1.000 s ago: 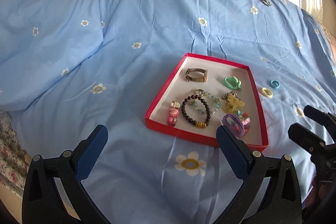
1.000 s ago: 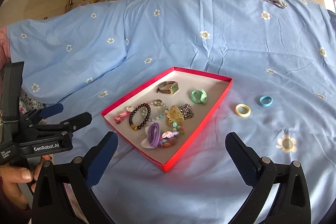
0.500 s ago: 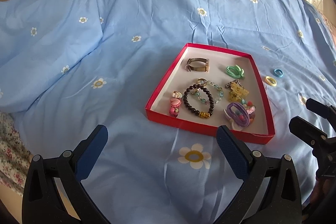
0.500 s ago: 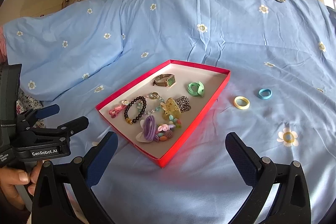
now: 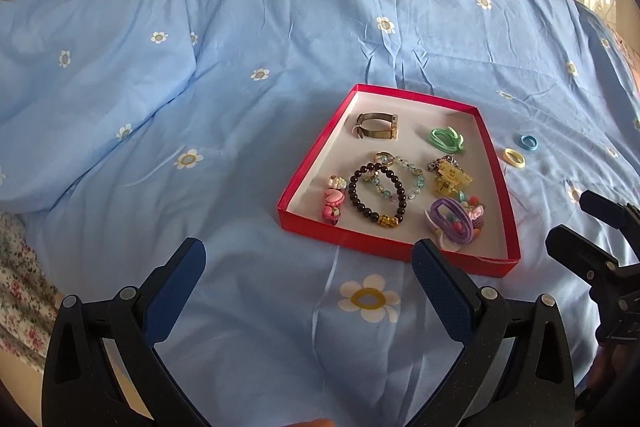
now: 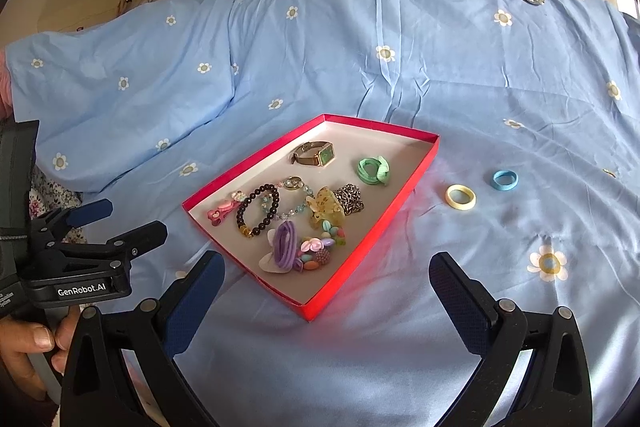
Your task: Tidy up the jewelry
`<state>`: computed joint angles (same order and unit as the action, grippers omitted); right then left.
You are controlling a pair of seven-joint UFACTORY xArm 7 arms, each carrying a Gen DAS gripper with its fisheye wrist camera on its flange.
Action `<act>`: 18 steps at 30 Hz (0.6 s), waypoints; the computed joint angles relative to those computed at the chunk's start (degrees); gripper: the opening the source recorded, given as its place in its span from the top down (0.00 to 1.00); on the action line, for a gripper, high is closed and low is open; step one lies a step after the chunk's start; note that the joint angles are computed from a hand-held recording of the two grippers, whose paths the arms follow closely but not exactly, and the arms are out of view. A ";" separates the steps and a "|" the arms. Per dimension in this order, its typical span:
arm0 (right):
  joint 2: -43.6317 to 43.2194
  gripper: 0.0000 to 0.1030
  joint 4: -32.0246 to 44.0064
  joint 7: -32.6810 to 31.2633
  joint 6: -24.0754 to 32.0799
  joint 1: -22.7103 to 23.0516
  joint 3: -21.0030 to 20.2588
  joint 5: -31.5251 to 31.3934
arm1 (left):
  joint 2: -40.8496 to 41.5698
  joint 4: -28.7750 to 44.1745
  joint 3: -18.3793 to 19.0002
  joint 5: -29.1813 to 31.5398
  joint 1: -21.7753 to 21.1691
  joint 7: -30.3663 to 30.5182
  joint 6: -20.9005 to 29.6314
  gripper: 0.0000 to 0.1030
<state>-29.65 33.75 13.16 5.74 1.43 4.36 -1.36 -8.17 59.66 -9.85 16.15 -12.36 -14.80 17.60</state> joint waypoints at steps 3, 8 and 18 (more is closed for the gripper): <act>0.08 0.00 0.09 -0.03 0.18 0.10 -0.06 -0.04 | 0.00 0.18 0.14 -0.45 -0.16 0.55 0.31 0.00; 0.11 0.00 0.18 -0.13 0.42 0.10 -0.08 -0.10 | -0.07 0.22 0.10 -0.46 -0.12 0.59 0.53 0.00; 0.10 0.00 0.23 -0.38 0.33 0.52 -0.34 0.02 | -0.09 0.11 0.08 -0.28 -0.11 0.99 0.74 0.00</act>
<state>-29.56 33.98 12.78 6.07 1.95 4.02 -1.34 -8.26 59.77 -9.77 15.88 -12.47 -13.81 18.34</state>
